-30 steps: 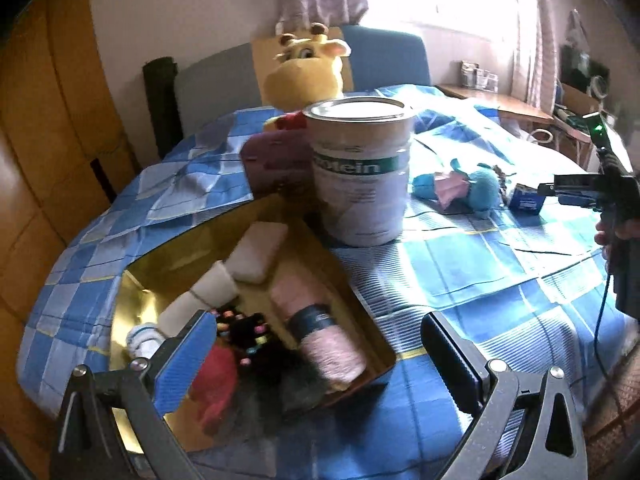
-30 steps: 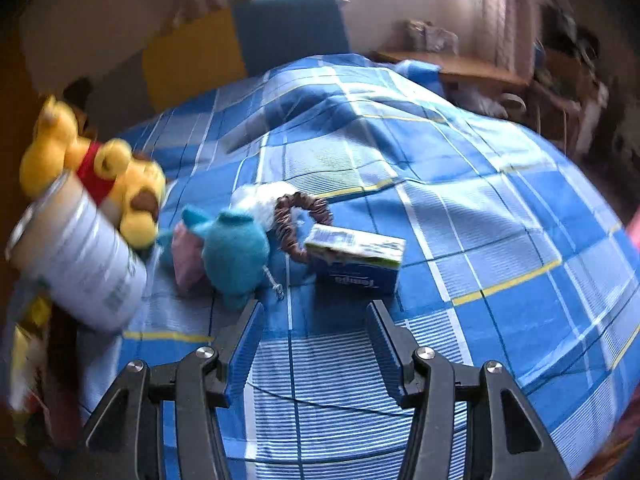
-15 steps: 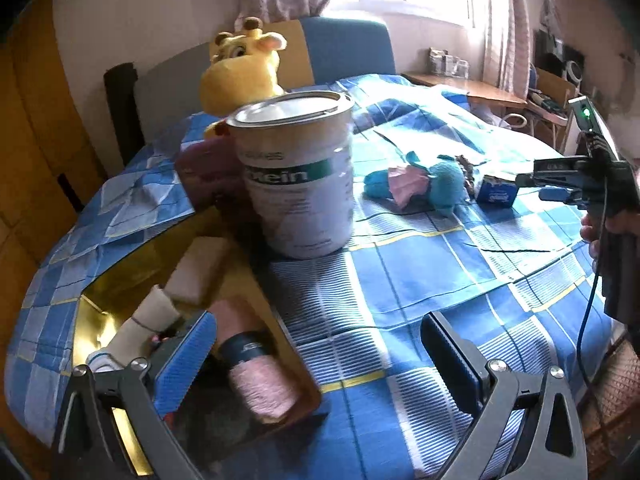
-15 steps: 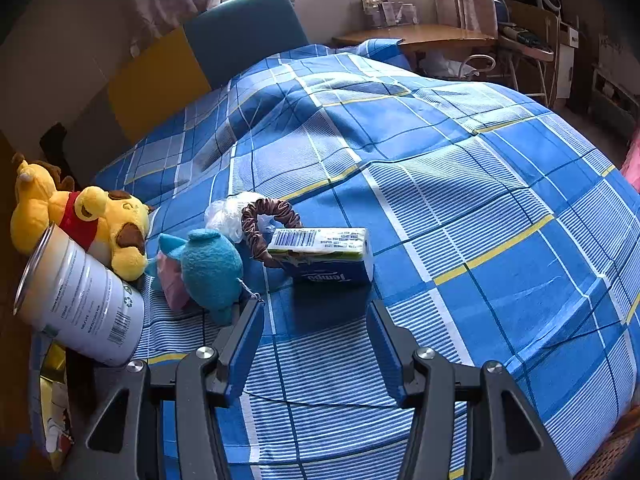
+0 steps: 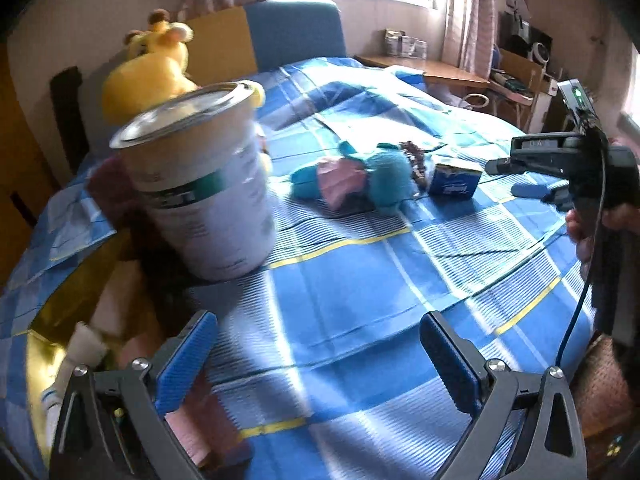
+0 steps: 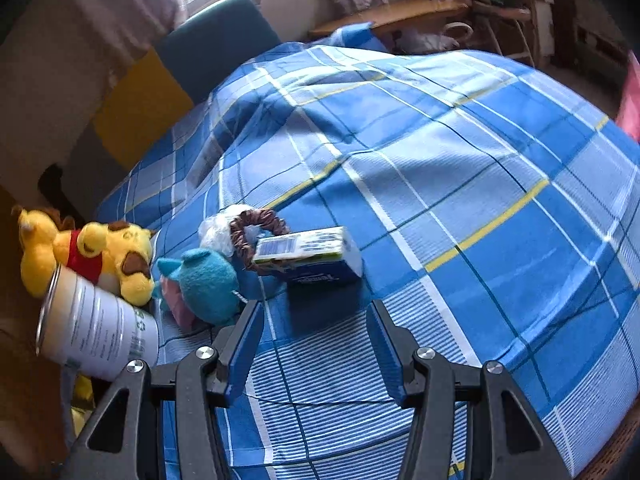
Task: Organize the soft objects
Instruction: 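Move both grippers back over the tissue pack and plush toys on the bed, then grasp the blue Tempo tissue pack with the left gripper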
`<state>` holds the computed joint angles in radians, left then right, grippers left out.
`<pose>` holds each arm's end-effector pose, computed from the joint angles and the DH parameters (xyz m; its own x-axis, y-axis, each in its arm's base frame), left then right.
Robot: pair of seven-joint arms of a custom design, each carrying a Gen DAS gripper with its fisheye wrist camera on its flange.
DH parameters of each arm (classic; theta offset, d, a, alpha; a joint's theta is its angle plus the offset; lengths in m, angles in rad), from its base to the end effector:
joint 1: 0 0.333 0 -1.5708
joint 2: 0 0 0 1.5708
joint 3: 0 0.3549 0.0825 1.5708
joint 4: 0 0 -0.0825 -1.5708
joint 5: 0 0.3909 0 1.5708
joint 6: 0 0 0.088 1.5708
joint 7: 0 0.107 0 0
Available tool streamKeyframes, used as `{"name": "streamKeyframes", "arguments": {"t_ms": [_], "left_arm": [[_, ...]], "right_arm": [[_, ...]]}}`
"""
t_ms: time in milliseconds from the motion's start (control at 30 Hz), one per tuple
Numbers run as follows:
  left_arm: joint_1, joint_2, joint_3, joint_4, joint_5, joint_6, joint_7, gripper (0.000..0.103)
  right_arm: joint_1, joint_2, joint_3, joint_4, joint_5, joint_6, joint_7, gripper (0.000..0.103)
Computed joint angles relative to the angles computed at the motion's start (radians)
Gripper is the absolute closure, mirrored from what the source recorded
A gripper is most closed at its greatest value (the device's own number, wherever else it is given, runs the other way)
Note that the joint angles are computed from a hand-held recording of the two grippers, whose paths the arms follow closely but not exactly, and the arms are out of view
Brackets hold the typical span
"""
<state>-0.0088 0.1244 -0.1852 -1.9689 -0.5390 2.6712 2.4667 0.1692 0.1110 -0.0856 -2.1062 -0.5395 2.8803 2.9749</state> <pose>0.6274 -0.1026 0.5070 -0.6076 -0.7930 -0.0436 -0.5992 0.4937 -0.6302 0.6085 0.0822 0.4703 -0.5884 -0.6877 -0.4252 -0.4843 0.7209 -0.4957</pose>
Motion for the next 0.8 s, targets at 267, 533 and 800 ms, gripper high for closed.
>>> {"name": "streamKeyframes", "arguments": {"t_ms": [267, 533, 800], "left_arm": [[-0.039, 0.133, -0.021, 0.168, 0.12, -0.06, -0.172, 0.006], [-0.073, 0.26, -0.055, 0.344, 0.188, -0.164, -0.324, 0.006], [-0.09, 0.315, -0.119, 0.424, 0.177, -0.195, -0.29, 0.006]], "right_arm": [[-0.012, -0.003, 0.006, -0.019, 0.078, 0.045, -0.037, 0.049], [-0.008, -0.005, 0.0, -0.037, 0.156, 0.105, -0.093, 0.049], [0.023, -0.059, -0.104, -0.098, -0.165, 0.172, 0.357, 0.049]]}}
